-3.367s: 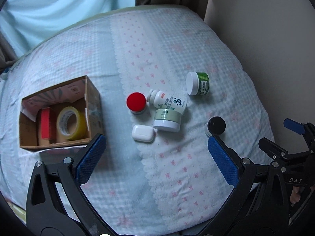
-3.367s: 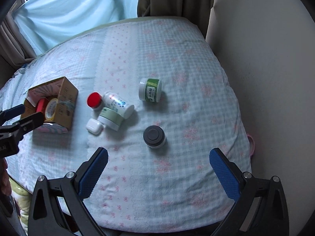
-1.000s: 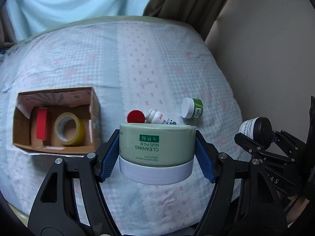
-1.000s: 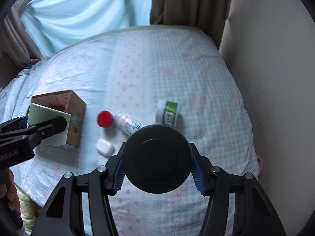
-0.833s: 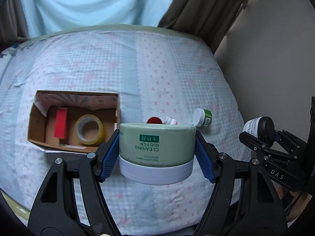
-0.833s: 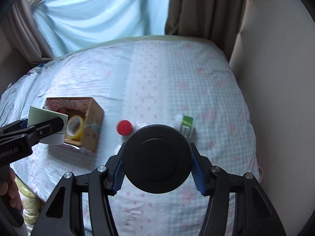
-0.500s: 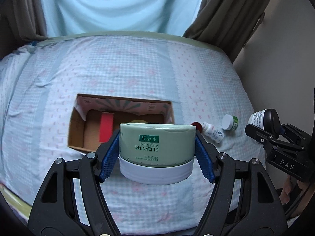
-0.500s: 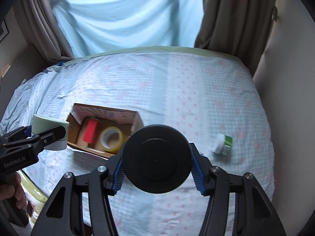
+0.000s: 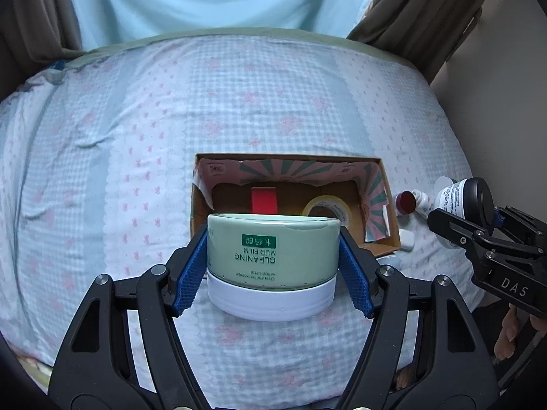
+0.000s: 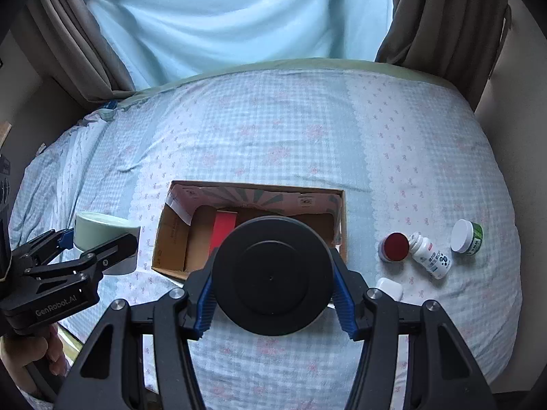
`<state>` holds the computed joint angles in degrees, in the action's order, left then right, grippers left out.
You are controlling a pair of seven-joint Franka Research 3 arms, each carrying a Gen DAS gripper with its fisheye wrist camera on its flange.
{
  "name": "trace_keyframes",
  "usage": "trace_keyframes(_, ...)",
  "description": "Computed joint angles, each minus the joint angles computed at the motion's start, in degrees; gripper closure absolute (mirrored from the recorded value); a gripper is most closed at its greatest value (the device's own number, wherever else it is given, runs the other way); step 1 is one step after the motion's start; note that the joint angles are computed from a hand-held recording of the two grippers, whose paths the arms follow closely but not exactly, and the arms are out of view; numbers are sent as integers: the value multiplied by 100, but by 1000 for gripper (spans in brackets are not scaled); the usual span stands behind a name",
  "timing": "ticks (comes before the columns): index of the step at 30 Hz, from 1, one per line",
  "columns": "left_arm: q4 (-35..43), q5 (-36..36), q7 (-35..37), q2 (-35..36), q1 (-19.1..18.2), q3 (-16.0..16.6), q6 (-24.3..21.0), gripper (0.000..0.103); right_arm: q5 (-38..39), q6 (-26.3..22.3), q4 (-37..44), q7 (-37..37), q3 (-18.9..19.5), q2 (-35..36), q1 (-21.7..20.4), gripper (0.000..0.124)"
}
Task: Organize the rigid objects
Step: 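Carry jar and black lid into the cardboard box and release them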
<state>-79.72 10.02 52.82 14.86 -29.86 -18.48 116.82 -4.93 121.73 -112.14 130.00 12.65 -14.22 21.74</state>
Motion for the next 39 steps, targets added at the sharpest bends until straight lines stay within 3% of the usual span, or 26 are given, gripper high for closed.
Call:
trace_keyframes(8,-20,-346,224,463,182,27,56,35,40,-146,430,-73,-82,867,190,70)
trace_keyframes(26,2359,23,2114,2637,-296,297,-1545,35,593,-113,703,-833,-565,2308,356,70)
trace_keyframes(30,2447,-97,2420,2729,-291,287,-1517,34,798,-25,699,-1022,-602,2428,335,70)
trace_keyframes(32,2502,-73,2521,2754,-341,314,-1504,28,1027,27,688,-1182,-605,2472,292,70)
trace_keyframes(33,2444,-38,2556,2708,-361,333,-1431,5,1180,83,657,-1253,-605,2480,264,70)
trace_keyframes(34,2278,-10,2572,2599,-356,343,-1264,0,1266,94,641,-1259,-613,2491,253,67)
trace_keyframes(36,2012,-15,2563,2423,-316,331,-1045,0,1345,244,518,-1203,-637,2433,243,29)
trace_keyframes(39,1860,-8,2437,2321,-302,342,-1094,0,1490,485,307,-1261,-657,2299,180,21)
